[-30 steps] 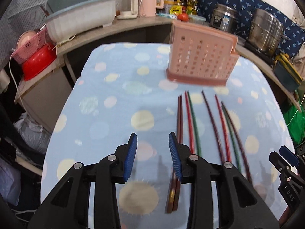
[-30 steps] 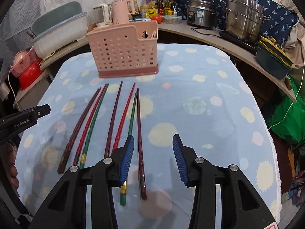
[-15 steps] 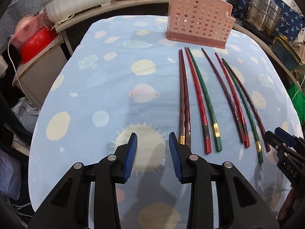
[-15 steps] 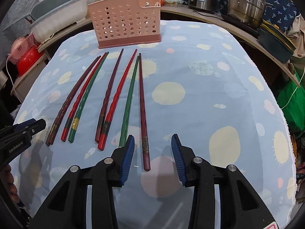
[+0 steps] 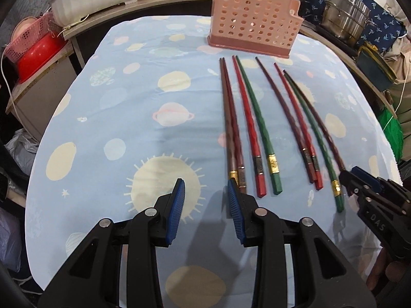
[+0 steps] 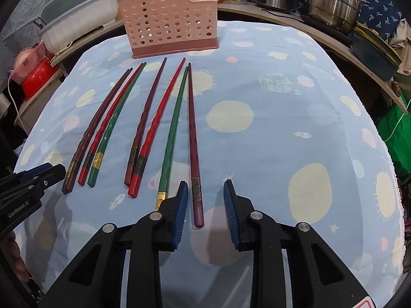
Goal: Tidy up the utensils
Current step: 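Move both tools back over the chopsticks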
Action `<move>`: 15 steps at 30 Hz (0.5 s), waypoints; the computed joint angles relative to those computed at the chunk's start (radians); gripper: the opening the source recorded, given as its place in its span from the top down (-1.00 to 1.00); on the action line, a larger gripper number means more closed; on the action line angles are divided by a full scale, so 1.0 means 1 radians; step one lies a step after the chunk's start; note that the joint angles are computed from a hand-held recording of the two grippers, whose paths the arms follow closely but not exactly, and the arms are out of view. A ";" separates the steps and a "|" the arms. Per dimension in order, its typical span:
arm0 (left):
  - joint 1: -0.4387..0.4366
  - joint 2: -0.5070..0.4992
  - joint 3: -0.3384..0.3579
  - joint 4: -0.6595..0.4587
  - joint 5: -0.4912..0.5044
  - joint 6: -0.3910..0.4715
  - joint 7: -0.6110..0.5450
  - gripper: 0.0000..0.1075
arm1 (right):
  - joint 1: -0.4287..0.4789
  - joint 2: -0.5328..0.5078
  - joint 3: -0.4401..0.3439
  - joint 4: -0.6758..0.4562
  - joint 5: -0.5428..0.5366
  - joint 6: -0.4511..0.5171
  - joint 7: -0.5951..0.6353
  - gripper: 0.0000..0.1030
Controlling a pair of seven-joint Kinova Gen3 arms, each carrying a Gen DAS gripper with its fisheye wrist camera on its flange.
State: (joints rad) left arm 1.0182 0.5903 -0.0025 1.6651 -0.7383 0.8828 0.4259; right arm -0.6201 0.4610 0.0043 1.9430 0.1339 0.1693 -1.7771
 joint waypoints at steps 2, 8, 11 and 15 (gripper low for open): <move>-0.001 0.000 0.002 -0.005 -0.003 -0.001 -0.010 0.39 | 0.000 0.002 0.000 -0.002 -0.001 0.001 0.001 0.48; -0.008 0.012 0.003 -0.007 0.011 -0.027 -0.022 0.39 | -0.007 0.007 0.006 -0.002 0.002 -0.007 0.002 0.47; -0.001 0.012 -0.006 -0.003 0.010 -0.034 -0.016 0.40 | -0.006 0.008 0.005 -0.002 -0.001 -0.008 0.004 0.47; 0.005 0.017 -0.011 -0.009 0.008 -0.028 -0.018 0.39 | -0.011 0.009 0.010 -0.001 -0.002 -0.010 0.002 0.48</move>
